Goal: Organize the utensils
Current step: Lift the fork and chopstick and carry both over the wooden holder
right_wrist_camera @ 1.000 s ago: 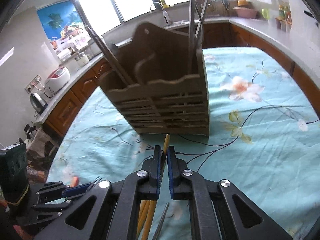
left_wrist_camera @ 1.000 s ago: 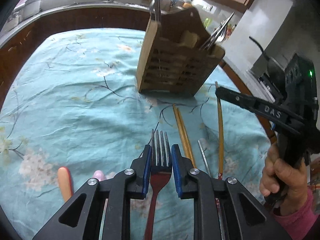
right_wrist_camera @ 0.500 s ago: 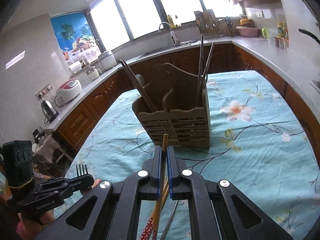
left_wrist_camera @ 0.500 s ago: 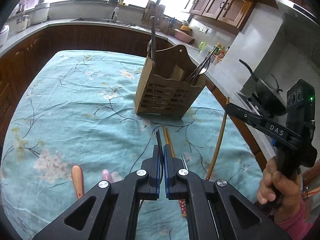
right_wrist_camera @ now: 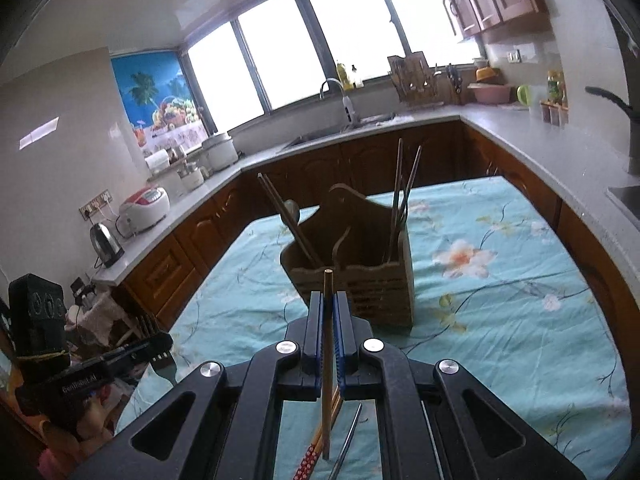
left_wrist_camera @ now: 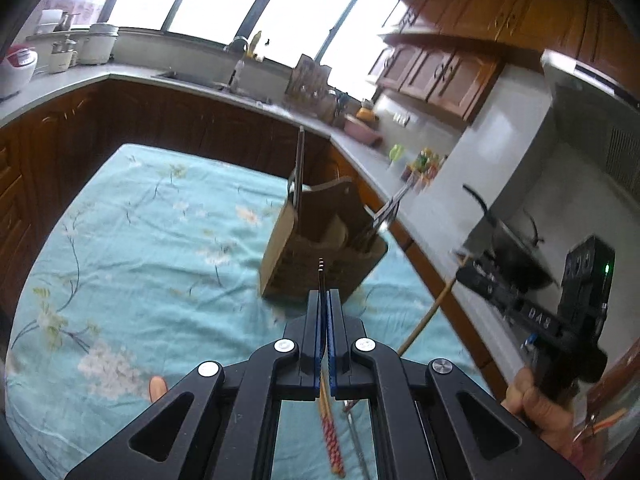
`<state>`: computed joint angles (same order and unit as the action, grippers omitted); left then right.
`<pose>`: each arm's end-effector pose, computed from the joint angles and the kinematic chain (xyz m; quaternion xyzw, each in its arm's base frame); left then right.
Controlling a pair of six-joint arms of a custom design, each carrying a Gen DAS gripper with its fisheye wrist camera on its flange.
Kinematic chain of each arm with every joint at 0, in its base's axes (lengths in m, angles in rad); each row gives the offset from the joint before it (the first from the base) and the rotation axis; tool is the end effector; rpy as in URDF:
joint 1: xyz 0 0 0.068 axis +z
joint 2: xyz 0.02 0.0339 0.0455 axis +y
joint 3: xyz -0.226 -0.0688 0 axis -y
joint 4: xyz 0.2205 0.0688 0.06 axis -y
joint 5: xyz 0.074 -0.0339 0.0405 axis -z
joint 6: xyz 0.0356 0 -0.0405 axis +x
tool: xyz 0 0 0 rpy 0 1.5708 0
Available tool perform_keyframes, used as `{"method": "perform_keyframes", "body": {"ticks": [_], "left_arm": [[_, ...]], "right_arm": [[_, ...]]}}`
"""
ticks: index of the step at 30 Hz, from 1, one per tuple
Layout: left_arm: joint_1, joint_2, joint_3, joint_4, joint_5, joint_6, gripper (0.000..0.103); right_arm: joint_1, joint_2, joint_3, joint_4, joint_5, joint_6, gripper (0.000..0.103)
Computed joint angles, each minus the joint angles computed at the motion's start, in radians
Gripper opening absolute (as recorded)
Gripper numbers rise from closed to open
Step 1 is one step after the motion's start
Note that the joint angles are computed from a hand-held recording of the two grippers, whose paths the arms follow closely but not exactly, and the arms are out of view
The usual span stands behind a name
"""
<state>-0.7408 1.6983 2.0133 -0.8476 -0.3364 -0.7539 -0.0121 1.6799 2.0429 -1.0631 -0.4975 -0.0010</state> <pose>0.2533 -0.2157 0.4084 -0.0887 0.8555 -0.2258 0.4575 0.3101 0.0132 0.4047 -0.0989 0.8794 0.2205 0.4102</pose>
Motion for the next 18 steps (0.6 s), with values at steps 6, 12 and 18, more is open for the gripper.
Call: {"method": "perform_keyframes", "body": {"ticks": [6,12,18], "left_arm": [[0.021,0.003,0.013,0.056,-0.02,0.018,0.0],[0.052,0.041,0.05,0.13,-0.004,0.057,0.0],[0.095,0.13,0.135,0.187,0.033,0.085,0.0]], "right_arm": [[-0.023,0.033,0.066,0.0,-0.014,0.012,0.004],[-0.043,0.079,0.155,0.0,-0.019,0.025,0.005],[-0.052,0.17,0.316,-0.026,-0.019,0.038,0.005]]}}
